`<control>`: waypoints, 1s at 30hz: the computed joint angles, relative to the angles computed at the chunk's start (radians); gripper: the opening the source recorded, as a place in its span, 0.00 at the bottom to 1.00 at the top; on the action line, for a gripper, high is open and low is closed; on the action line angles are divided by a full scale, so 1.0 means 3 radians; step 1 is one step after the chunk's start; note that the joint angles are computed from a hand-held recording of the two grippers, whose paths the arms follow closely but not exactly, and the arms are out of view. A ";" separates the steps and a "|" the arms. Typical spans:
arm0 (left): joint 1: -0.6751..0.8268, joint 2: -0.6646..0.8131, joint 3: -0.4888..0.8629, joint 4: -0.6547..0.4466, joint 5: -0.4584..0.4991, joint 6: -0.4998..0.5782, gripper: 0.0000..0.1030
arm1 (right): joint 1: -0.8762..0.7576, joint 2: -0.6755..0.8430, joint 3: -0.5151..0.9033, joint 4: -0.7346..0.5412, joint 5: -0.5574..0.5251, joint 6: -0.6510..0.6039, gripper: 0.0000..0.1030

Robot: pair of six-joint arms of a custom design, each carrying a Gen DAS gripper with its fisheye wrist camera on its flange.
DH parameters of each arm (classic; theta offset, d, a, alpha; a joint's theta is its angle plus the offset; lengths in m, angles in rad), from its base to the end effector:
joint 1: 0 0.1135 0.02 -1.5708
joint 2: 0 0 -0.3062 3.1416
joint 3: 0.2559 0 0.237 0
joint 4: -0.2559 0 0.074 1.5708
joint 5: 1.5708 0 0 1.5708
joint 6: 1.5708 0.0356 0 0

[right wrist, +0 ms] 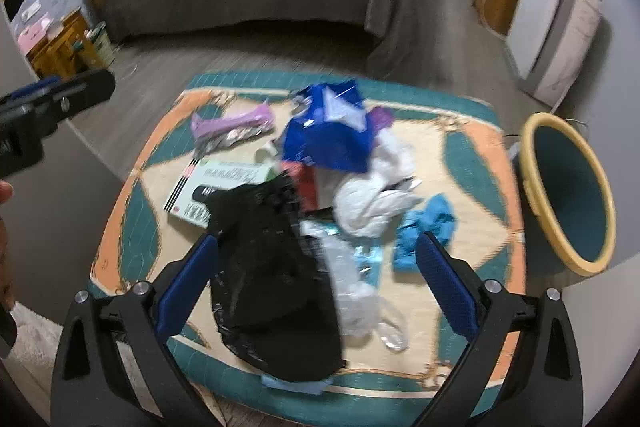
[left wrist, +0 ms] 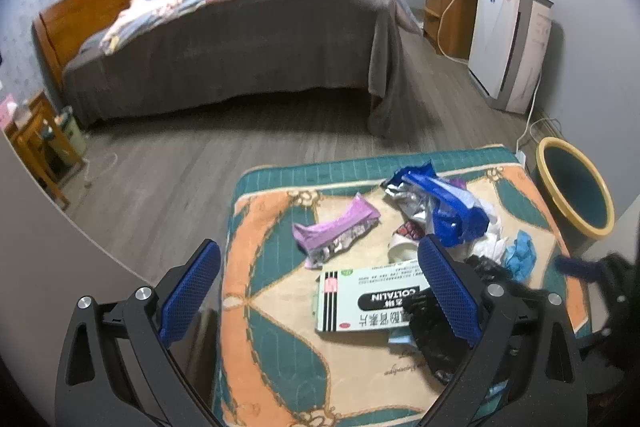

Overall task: Collect trash
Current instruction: 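Grasp the black plastic bag with the right gripper and lift it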

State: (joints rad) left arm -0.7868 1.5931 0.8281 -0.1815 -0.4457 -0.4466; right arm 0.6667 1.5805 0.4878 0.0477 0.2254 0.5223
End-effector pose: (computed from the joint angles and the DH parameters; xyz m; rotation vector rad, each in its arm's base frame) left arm 0.2197 -0.1986 0.2180 0.2319 2.3809 -0.0042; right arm 0.1906 0.1399 0.1497 -0.1077 2.5785 0.1470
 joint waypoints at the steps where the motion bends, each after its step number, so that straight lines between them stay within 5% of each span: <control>1: 0.0020 0.0005 -0.0011 0.0009 0.0024 0.0001 0.95 | -0.0032 0.0060 0.0018 0.0010 -0.0085 0.0005 0.69; 2: 0.0039 0.0011 -0.0015 0.0012 0.0047 0.0001 0.95 | -0.0075 0.0080 0.0008 0.0041 -0.0200 0.0002 0.60; 4: 0.0087 0.0013 -0.0023 0.0025 0.0098 0.0022 0.95 | -0.0148 0.0069 0.0003 0.0046 -0.0389 0.0004 0.24; 6: 0.0102 0.0011 -0.0021 0.0043 0.0128 0.0033 0.95 | -0.0163 -0.0053 0.0015 -0.0025 -0.0437 -0.0011 0.12; 12: 0.0190 0.0119 0.0110 0.0108 0.0267 0.0135 0.95 | -0.0431 -0.0765 0.0247 -0.0777 -0.0449 -0.0070 0.06; 16: 0.0228 0.0367 0.0353 0.0132 0.0379 0.0234 0.95 | -0.0826 -0.1001 0.0528 -0.1144 -0.0345 -0.0485 0.06; 22: 0.0193 0.0916 0.0778 0.0171 0.0600 0.0249 0.95 | -0.1531 -0.0870 0.0640 -0.0867 -0.0547 -0.0844 0.06; 30: -0.0046 0.1777 0.1578 0.0032 0.0621 0.0399 0.95 | -0.1825 -0.0428 0.0747 -0.0630 -0.0659 -0.0954 0.06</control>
State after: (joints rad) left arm -0.8005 2.1262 1.3014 -0.1719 -0.2594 -0.3269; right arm 0.1194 1.4521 0.7120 -0.1414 0.0278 0.2361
